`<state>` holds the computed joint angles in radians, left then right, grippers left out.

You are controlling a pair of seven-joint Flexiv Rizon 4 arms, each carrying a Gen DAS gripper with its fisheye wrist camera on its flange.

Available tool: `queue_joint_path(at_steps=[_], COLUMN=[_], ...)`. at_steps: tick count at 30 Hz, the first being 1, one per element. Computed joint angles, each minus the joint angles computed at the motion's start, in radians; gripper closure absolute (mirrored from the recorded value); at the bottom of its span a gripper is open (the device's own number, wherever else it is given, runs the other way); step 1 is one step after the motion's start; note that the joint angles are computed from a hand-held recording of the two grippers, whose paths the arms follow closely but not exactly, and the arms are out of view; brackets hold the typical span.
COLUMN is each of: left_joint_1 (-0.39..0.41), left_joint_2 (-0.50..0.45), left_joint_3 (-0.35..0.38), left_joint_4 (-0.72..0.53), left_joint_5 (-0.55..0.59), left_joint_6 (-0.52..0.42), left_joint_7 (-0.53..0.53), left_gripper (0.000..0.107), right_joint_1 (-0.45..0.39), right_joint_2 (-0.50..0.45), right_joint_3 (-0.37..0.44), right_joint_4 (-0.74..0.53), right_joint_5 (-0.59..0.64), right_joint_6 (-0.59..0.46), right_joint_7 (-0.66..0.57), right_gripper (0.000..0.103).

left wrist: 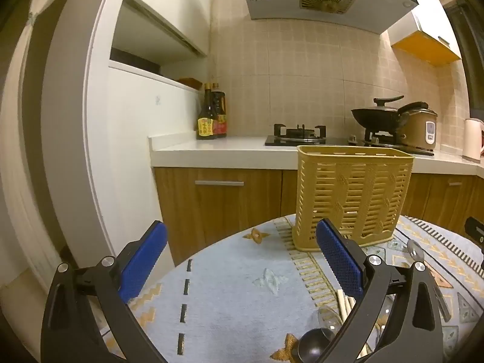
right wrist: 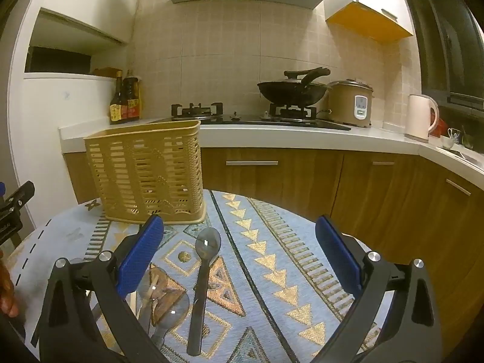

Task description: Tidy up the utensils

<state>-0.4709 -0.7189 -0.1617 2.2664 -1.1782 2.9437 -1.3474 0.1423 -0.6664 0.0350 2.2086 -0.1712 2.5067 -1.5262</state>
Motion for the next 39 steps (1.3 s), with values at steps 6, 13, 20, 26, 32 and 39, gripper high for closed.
queue_joint_path(at_steps=[6, 13, 20, 26, 32, 39], left_joint_1=[0.005, 0.014, 0.005, 0.004, 0.003, 0.004], left_joint_2=[0.006, 0.014, 0.011, 0.013, 0.016, 0.019], left_joint_3=[0.0, 0.009, 0.01, 0.011, 0.011, 0.012], left_joint_4=[0.006, 0.026, 0.018, 0.024, 0.025, 0.028], left_joint_5=[0.003, 0.059, 0.034, 0.028, 0.028, 0.027], left_joint_6=[-0.015, -0.035, -0.04, -0.036, -0.033, -0.036], left_joint_7=[-0.003, -0.045, -0.038, -0.049, -0.048, -0.049], left_gripper=[0.011, 0.011, 0.011, 0.011, 0.011, 0.011], right_joint_1=[-0.004, -0.005, -0.005, -0.02, -0.026, -0.006], right_joint_2=[-0.002, 0.002, 0.001, 0.005, 0.004, 0.0], right_joint_3=[0.004, 0.003, 0.005, 0.011, 0.011, 0.008], right_joint_4=[0.0, 0.005, 0.015, 0.013, 0.015, 0.029], right_joint_5=[-0.005, -0.014, -0.029, -0.043, -0.06, -0.036], right_joint_6=[0.001, 0.003, 0.024, 0.007, 0.011, 0.067], right_joint_7=[0.007, -0.002, -0.018, 0.008, 0.005, -0.036], right_gripper=[0.007, 0.007, 0.007, 0.007, 0.007, 0.007])
